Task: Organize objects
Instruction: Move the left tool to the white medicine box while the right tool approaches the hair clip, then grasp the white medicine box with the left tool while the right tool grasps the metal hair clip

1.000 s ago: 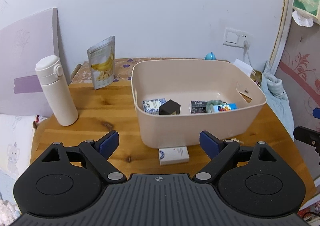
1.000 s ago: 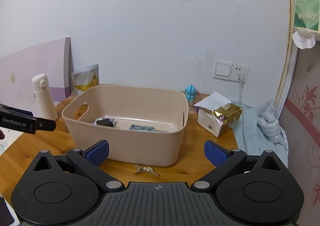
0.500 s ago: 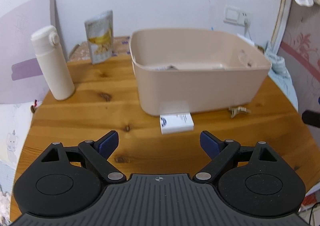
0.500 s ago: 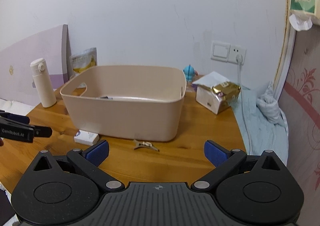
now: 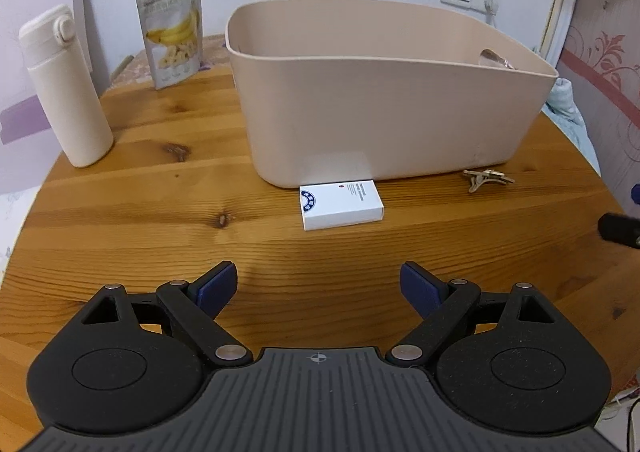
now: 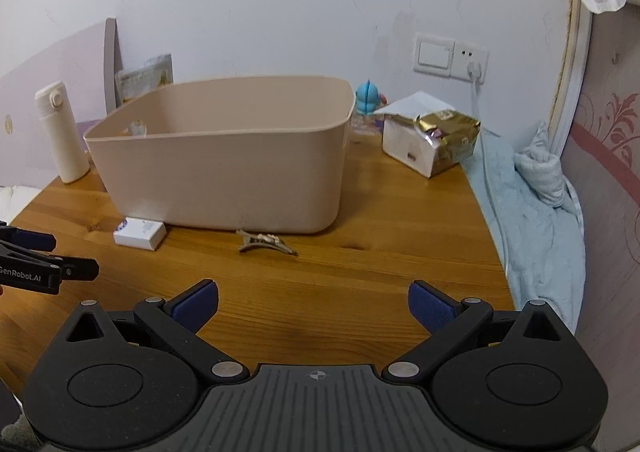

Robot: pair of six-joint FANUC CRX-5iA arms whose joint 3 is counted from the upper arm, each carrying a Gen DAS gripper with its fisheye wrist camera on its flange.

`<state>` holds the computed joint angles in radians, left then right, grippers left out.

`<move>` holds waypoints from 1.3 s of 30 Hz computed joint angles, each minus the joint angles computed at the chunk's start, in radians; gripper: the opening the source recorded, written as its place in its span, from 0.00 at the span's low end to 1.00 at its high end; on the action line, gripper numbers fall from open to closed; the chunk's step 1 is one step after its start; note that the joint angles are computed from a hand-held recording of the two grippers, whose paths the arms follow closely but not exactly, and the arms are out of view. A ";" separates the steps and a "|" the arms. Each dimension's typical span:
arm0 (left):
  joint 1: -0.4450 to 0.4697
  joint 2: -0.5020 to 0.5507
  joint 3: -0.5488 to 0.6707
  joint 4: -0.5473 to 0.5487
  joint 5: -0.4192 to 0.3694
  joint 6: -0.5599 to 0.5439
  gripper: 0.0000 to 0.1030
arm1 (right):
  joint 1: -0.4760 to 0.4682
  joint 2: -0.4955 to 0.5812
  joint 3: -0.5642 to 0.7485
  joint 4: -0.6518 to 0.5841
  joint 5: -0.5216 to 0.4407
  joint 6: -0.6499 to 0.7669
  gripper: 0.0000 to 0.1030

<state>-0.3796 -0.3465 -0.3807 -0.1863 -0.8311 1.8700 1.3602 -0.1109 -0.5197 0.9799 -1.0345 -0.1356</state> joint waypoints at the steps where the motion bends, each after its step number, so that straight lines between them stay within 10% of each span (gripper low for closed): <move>1: 0.000 0.004 0.000 -0.001 0.005 0.004 0.87 | -0.008 0.003 -0.002 -0.001 0.014 0.003 1.00; 39: -0.017 0.218 0.123 -0.092 0.068 0.110 0.87 | -0.201 0.206 0.097 0.014 0.280 0.071 0.86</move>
